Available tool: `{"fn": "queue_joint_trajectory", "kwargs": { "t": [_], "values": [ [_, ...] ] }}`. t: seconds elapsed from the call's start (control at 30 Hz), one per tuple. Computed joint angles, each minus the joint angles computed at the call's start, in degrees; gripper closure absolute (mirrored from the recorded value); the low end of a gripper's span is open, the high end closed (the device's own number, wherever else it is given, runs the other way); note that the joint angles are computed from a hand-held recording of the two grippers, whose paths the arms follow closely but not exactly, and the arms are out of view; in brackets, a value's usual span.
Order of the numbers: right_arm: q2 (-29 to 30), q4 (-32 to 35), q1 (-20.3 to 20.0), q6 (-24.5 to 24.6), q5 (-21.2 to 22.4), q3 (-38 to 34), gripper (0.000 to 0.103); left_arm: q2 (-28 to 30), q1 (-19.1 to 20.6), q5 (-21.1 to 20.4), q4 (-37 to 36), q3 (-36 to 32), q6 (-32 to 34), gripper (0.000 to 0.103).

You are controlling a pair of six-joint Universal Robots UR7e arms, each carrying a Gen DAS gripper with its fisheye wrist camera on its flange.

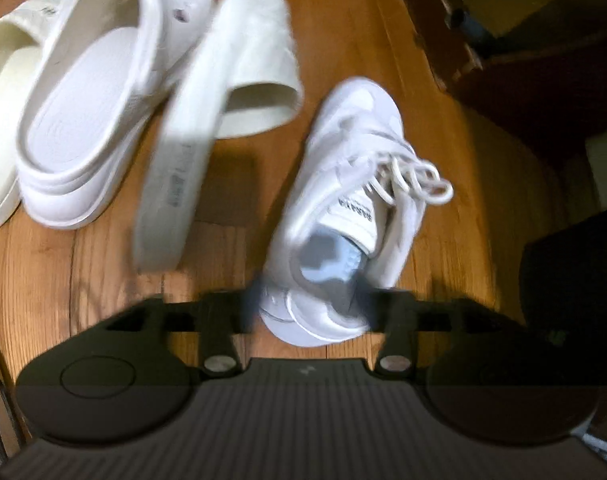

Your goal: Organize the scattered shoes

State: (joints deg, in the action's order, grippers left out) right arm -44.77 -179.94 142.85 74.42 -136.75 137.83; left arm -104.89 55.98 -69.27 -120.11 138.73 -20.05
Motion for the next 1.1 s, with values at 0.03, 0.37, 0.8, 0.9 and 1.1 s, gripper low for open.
{"fn": "queue_joint_trajectory", "kwargs": {
  "t": [0.03, 0.37, 0.8, 0.9, 1.1],
  "values": [
    [0.0, 0.0, 0.1, 0.4, -0.1, 0.0, 0.017, 1.3, 0.0, 0.5, -1.0, 0.2, -0.1, 0.007],
    [-1.3, 2.8, 4.8, 7.4, -1.8, -0.5, 0.013, -0.2, -1.2, 8.4, -2.6, 4.3, -0.6, 0.077],
    [0.9, -4.2, 6.3, 8.8, -0.7, -1.0, 0.011, -6.4, 0.7, 7.2, -2.8, 5.5, 2.4, 0.083],
    [0.9, -4.1, 7.8, 11.0, -1.2, -1.3, 0.011, -9.3, 1.2, 6.6, -0.9, 4.6, 3.3, 0.082],
    [0.6, 0.4, 10.8, 15.1, -2.7, -3.8, 0.011, -17.5, 1.2, 4.1, 9.7, 0.5, 3.1, 0.081]
  ]
}}
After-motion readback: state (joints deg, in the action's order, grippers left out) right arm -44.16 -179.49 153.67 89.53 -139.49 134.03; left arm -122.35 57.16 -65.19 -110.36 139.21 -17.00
